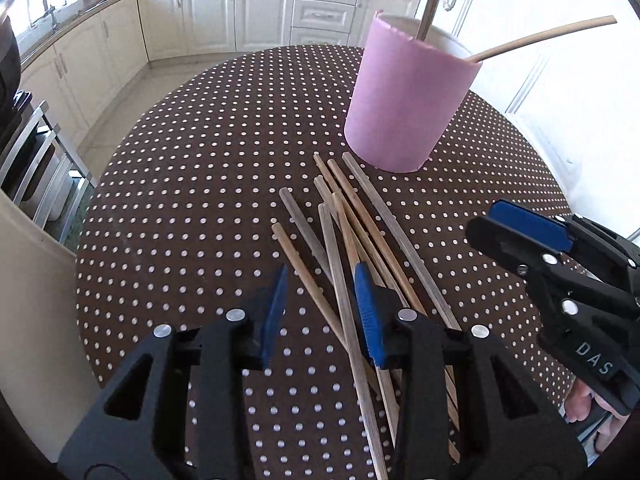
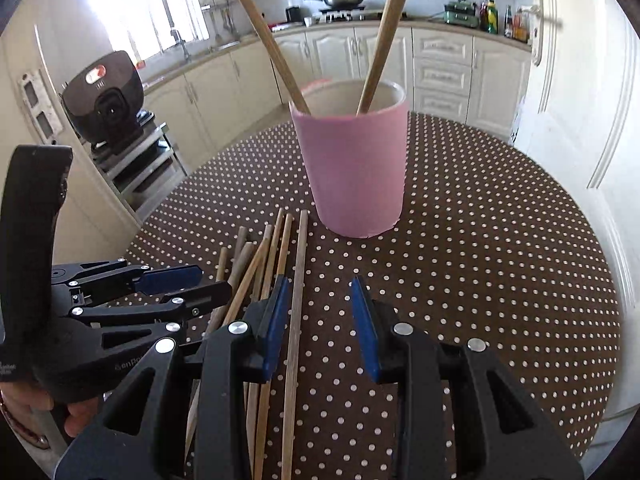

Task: Organize utensils
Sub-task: 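Lower the right gripper onto a chopstick in the pile and close on it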

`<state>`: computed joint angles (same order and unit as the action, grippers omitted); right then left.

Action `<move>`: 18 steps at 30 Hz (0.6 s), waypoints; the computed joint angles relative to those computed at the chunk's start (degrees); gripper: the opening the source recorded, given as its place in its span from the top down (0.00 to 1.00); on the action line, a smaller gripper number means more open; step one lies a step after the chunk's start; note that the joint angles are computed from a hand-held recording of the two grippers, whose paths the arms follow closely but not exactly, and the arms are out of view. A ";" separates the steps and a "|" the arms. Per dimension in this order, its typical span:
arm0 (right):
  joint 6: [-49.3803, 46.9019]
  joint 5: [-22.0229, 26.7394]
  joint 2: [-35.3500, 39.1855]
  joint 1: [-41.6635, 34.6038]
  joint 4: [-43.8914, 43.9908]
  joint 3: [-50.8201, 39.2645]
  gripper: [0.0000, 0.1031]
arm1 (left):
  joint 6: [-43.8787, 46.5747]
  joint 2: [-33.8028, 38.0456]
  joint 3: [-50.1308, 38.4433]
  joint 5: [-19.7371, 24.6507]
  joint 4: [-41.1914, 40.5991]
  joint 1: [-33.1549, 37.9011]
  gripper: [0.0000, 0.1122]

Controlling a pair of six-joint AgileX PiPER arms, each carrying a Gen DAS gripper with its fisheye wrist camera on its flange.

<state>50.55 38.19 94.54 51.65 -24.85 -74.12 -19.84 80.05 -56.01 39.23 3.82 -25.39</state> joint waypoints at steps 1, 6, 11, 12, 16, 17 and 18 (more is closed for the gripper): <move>-2.82 0.60 1.06 -0.72 2.65 -1.12 0.71 | 0.12 0.44 -0.29 0.00 -0.08 0.06 0.71; -9.15 3.53 5.56 -2.45 8.20 -5.90 0.71 | 0.94 1.56 -1.46 0.11 -0.19 -0.80 0.81; -12.70 7.04 9.98 -2.77 9.97 -11.04 0.73 | 2.34 3.94 -3.49 0.48 -1.04 -0.24 0.90; -13.02 7.66 10.58 -2.81 10.10 -11.76 0.73 | 2.81 4.18 -3.61 0.52 -1.49 0.00 0.91; -12.45 8.54 12.36 -2.73 8.50 -13.12 0.79 | 4.50 4.89 -3.95 0.01 -2.66 0.84 0.92; -12.81 7.84 12.51 -2.99 9.26 -12.98 0.80 | 4.87 4.81 -3.96 0.07 -2.84 1.10 0.92; -13.40 7.44 12.58 -3.38 10.12 -13.04 0.81 | 5.17 5.14 -3.97 -0.25 -3.08 1.24 0.92</move>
<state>37.14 45.63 107.12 48.27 -14.73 -87.16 -14.67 85.19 -59.98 38.98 0.74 -24.15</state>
